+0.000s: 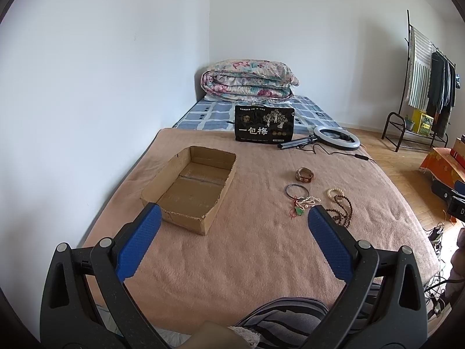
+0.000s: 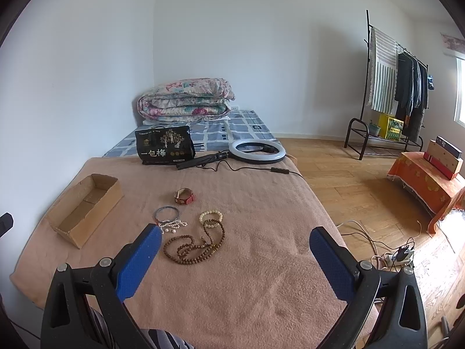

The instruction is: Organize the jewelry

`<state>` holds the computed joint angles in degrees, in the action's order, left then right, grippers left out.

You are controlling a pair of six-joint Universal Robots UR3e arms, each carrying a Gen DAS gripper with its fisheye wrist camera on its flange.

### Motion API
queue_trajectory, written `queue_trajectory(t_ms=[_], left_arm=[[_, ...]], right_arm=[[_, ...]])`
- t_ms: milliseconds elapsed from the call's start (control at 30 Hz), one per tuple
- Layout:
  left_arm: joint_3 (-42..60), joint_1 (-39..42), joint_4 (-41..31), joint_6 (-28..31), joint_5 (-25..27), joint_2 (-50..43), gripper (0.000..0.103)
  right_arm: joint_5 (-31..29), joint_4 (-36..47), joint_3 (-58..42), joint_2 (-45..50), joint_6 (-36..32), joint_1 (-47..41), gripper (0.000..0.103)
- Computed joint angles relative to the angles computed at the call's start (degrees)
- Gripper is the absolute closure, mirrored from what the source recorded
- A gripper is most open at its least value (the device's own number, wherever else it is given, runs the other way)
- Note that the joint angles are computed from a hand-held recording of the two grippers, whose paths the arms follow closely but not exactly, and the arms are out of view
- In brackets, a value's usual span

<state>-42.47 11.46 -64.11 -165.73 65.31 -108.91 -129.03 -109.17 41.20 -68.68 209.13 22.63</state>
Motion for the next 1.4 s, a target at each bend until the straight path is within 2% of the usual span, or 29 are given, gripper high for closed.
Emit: queue_trajectory(t_ms=[133,833,1400], left_arm=[[3.14,-0.30,-1.68,-0.09,0.26,-1.50,0.001],[4.81,-0.33,-2.52,-0.15,0.12,-2.17,0.001],[2.73,-0.24,-1.33,-0.10,-0.01,-1.23,0.001]], right_arm=[[0.07,0.31,-0.03,-0.12,0.44,-0.24,0.000],[0.85,1.03,-0.72,0.02,0.65,-0.55,0.000],[1.11,1.15,-0.55,0.06,0.86,-0.60,0.000]])
